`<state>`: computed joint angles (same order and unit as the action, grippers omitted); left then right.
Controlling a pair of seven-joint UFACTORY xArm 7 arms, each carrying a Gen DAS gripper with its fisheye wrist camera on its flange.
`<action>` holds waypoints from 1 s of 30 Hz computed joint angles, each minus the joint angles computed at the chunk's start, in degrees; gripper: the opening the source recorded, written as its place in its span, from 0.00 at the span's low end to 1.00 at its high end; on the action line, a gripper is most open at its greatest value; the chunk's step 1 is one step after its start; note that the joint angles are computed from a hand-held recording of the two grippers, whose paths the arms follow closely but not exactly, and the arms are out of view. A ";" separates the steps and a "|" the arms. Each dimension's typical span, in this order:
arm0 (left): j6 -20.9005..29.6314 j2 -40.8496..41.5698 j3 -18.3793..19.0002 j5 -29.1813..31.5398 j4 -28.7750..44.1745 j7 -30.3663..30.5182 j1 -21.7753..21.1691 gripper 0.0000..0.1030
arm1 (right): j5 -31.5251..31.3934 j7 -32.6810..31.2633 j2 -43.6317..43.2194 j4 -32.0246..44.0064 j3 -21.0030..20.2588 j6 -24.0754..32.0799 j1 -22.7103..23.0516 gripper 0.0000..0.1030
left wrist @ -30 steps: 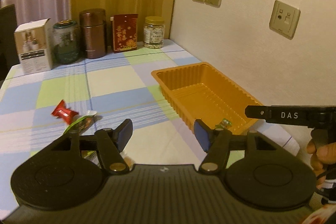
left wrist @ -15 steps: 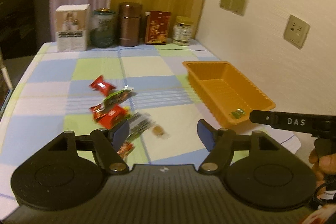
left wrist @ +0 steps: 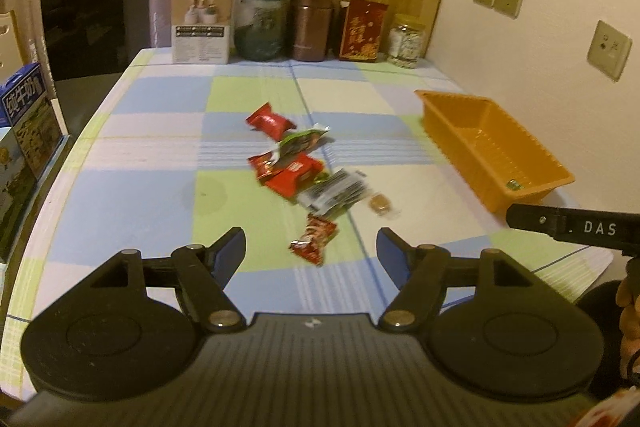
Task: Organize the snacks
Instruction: 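Move both open grippers back over the snack pile, then grasp the dark red candy with white label using the left gripper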
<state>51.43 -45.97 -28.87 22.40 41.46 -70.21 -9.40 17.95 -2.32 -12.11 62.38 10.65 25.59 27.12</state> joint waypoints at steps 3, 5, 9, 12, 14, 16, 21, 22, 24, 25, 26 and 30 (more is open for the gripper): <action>0.02 -0.37 0.42 -0.07 -1.43 0.40 -0.51 0.67 | 0.19 -0.69 0.96 -0.33 0.24 -0.78 0.46 0.65; -0.48 -0.27 0.94 -0.20 -2.34 0.65 -0.70 0.67 | 0.39 -1.35 1.83 -0.34 0.30 -1.11 0.69 0.65; -1.73 1.19 1.77 0.52 -3.42 2.59 -0.88 0.67 | 1.74 -4.07 3.73 -0.33 0.32 -2.44 1.32 0.65; -3.94 2.76 2.95 1.15 -4.02 4.29 -0.85 0.67 | 2.51 -6.19 5.75 0.40 0.61 -3.35 1.52 0.65; -5.91 3.97 3.72 1.61 -4.40 5.29 -0.62 0.67 | 3.52 -8.15 7.34 1.20 0.79 -3.89 1.63 0.65; -7.97 5.19 4.35 1.96 -4.85 6.01 -0.34 0.66 | 3.67 -9.04 8.86 2.10 1.22 -4.26 1.45 0.65; -13.76 9.19 6.24 2.37 -5.87 7.73 0.75 0.61 | 4.12 -11.09 12.99 5.08 2.22 -4.53 0.59 0.65; -14.50 10.29 6.32 2.74 -5.71 8.14 1.14 0.59 | 4.16 -11.19 13.62 5.57 2.40 -4.52 0.37 0.65; -15.81 12.24 6.52 3.53 -5.35 8.86 1.73 0.57 | 4.58 -11.32 14.95 6.73 2.80 -4.24 -0.04 0.65; -16.44 13.25 6.71 3.82 -5.14 9.19 1.92 0.55 | 4.59 -11.44 15.59 7.29 3.01 -4.19 -0.19 0.65; -16.99 14.22 6.91 4.14 -4.82 9.53 2.09 0.53 | 4.52 -11.66 16.20 7.87 3.22 -4.13 -0.33 0.65; -18.74 17.76 7.34 6.14 -3.74 10.35 2.81 0.44 | 4.12 -12.39 18.85 9.98 3.88 -4.03 -0.95 0.65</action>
